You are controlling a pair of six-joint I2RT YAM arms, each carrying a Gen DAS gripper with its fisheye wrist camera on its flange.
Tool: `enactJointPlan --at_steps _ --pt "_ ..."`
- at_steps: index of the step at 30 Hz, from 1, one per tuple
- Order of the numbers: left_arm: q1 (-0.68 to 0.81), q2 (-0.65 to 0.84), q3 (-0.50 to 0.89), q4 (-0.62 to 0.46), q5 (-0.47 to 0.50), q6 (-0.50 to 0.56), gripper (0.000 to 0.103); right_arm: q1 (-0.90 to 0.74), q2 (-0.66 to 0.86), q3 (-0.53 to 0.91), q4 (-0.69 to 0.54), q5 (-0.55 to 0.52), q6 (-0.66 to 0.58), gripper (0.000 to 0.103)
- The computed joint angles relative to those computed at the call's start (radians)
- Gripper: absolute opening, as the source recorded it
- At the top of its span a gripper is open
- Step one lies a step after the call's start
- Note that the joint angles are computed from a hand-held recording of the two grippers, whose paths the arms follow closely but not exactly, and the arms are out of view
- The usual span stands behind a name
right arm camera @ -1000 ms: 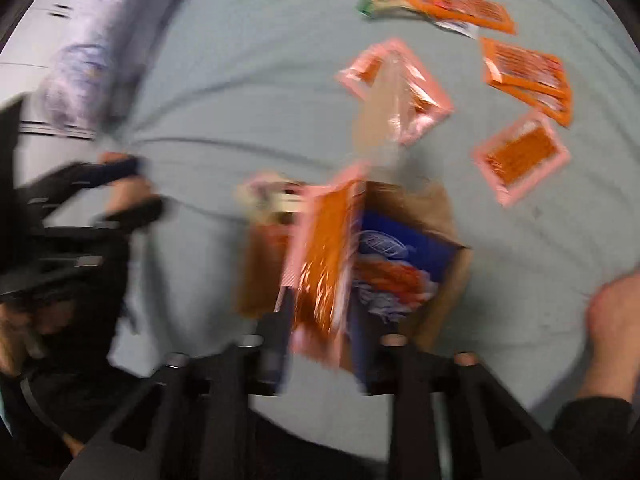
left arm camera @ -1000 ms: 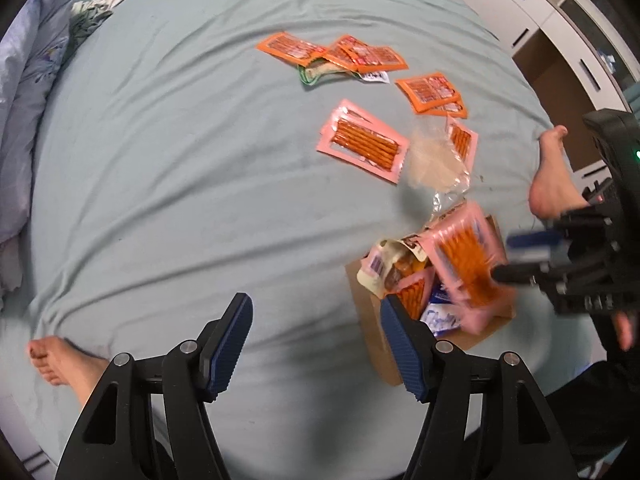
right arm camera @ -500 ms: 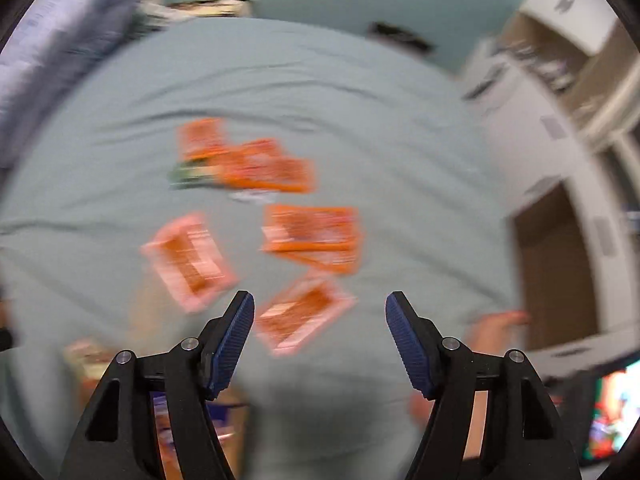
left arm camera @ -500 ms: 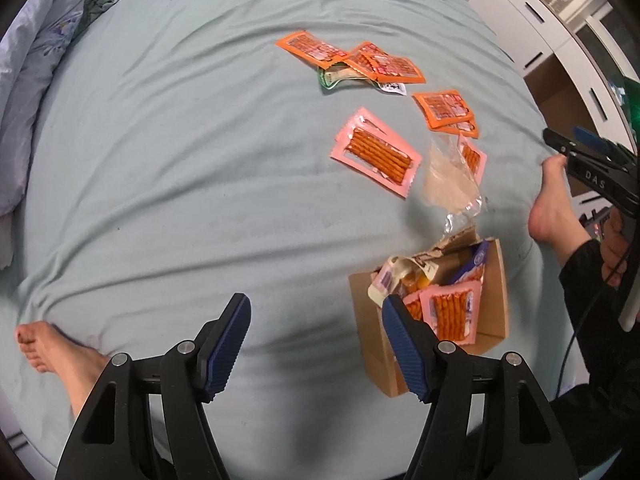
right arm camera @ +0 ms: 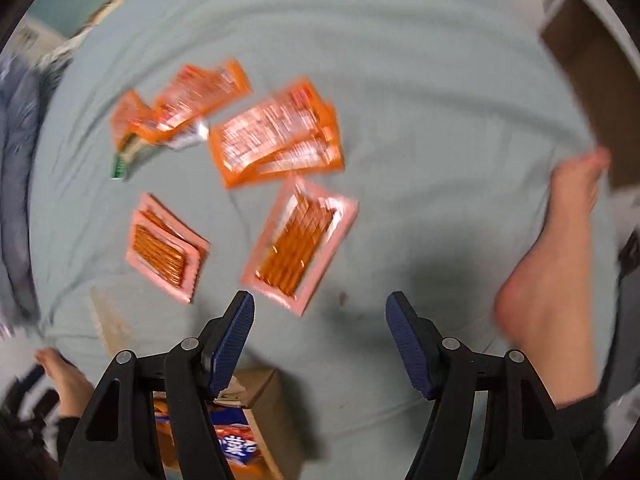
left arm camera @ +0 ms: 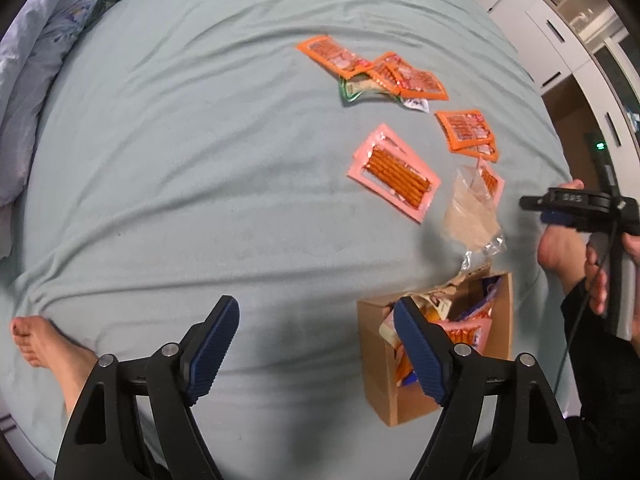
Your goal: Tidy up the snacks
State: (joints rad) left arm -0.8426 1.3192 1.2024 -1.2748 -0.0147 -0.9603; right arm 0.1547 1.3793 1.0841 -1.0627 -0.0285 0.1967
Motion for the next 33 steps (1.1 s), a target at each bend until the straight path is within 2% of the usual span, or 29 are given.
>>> enactJointPlan --at_steps 3,7,11,13,14,17,18,19,20,22,25,27,29,30,33 --pt "0.018 -0.012 -0.02 0.008 0.022 0.005 0.081 -0.038 0.125 0.015 0.025 -0.029 0.016 0.067" --pt "0.015 -0.03 -0.055 0.011 0.013 -0.004 0.081 -0.015 0.291 0.038 0.139 -0.017 0.026 0.068" --pt "0.028 -0.025 -0.094 0.033 0.013 0.005 0.081 0.004 0.416 0.086 0.203 -0.025 0.068 0.068" --pt "0.042 -0.011 -0.112 0.053 0.023 0.013 0.081 0.028 0.459 0.121 0.196 0.007 0.07 0.083" --pt "0.05 -0.002 -0.117 0.062 0.031 0.021 0.081 0.04 0.474 0.135 0.204 0.01 0.071 0.086" --pt "0.079 0.044 -0.114 0.084 0.047 0.058 0.081 0.074 0.495 0.157 0.211 0.063 0.073 0.086" --pt "0.093 0.062 -0.11 0.094 0.057 0.071 0.082 0.089 0.497 0.158 0.217 0.092 0.062 0.084" --pt "0.118 0.095 -0.104 0.119 0.078 0.1 0.082 0.099 0.494 0.157 0.223 0.106 0.05 0.076" --pt "0.137 0.133 -0.089 0.139 0.083 0.13 0.082 0.113 0.482 0.15 0.236 0.121 0.025 0.067" --pt "0.167 0.24 -0.035 0.179 0.07 0.187 0.082 0.135 0.447 0.135 0.261 0.123 -0.025 0.042" --pt "0.166 0.418 0.094 0.21 0.019 0.313 0.082 0.114 0.42 0.132 0.264 0.051 -0.065 0.035" --pt "0.145 0.527 0.187 0.223 -0.017 0.425 0.082 0.106 0.392 0.119 0.264 0.033 -0.077 0.034" --pt "0.127 0.591 0.237 0.249 -0.037 0.495 0.082 0.084 0.338 0.098 0.282 0.009 -0.109 0.034" --pt "0.122 0.616 0.252 0.271 -0.031 0.514 0.082 0.078 0.321 0.1 0.284 -0.004 -0.122 0.034" --pt "0.138 0.688 0.292 0.292 0.104 0.552 0.084 0.059 0.294 0.139 0.254 -0.035 -0.124 0.034"
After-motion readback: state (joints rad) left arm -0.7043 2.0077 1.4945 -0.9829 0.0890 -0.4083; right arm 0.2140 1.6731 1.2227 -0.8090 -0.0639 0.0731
